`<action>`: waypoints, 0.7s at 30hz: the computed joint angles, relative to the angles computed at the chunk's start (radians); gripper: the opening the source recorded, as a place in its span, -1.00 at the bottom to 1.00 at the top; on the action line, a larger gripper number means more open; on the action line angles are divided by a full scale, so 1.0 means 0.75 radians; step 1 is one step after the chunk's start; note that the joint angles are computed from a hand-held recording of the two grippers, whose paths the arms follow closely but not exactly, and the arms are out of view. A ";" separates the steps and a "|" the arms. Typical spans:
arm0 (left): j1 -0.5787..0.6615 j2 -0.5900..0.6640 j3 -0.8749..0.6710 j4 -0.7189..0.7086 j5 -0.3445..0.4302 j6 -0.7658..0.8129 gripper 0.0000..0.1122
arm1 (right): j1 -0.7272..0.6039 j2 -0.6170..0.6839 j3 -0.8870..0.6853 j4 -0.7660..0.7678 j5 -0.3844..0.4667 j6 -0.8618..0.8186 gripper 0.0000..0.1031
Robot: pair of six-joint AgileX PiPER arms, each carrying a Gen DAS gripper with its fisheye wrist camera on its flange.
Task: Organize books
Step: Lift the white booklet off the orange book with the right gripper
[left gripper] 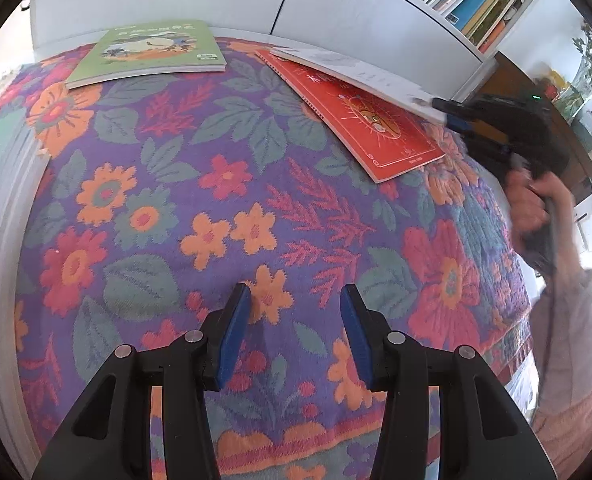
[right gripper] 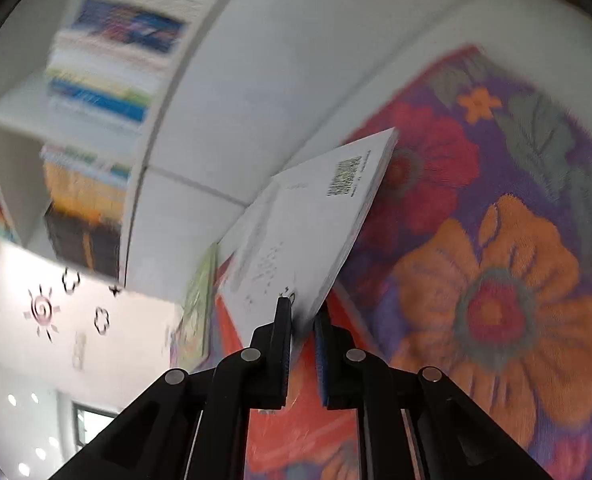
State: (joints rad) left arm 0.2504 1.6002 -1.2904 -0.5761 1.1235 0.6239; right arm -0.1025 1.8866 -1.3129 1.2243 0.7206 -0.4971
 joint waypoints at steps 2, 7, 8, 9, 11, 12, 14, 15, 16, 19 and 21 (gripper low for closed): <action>0.002 -0.026 0.011 0.009 0.001 -0.002 -0.22 | -0.006 -0.111 0.089 -0.048 0.004 0.013 -0.80; 0.024 -0.121 0.048 -0.025 0.024 0.033 -0.22 | -0.015 -0.472 0.482 -0.039 0.079 -0.073 -0.81; 0.022 -0.132 0.049 -0.024 0.026 0.032 -0.22 | -0.003 -0.551 0.577 -0.032 0.091 -0.080 -0.81; 0.022 -0.152 0.058 -0.024 0.029 0.033 -0.22 | 0.001 -0.626 0.671 -0.023 0.109 -0.098 -0.81; 0.014 -0.190 0.082 -0.022 0.027 0.034 -0.22 | 0.060 -0.764 0.847 -0.030 0.134 -0.098 -0.79; -0.006 -0.216 0.104 -0.010 0.017 0.032 -0.22 | 0.098 -0.829 0.923 -0.051 0.143 -0.098 -0.78; -0.057 -0.243 0.128 0.028 0.000 0.008 -0.22 | 0.229 -0.934 0.999 -0.197 0.122 0.018 -0.68; -0.082 -0.257 0.144 0.044 -0.007 -0.002 -0.22 | 0.276 -0.977 1.024 -0.269 0.121 0.105 -0.63; -0.118 -0.278 0.165 0.066 -0.016 -0.016 -0.22 | 0.280 -1.003 1.043 -0.310 0.169 0.155 -0.60; -0.195 -0.336 0.212 0.087 -0.024 -0.028 -0.22 | 0.073 -1.026 1.080 -0.276 0.433 0.043 -0.56; -0.241 -0.367 0.230 0.097 -0.025 -0.042 -0.22 | -0.048 -1.018 1.051 -0.297 0.590 -0.040 -0.48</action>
State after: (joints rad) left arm 0.0695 1.3250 -1.1177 -0.5035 1.1048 0.5926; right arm -0.1387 1.1233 -0.5249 1.0015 1.1632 -0.5273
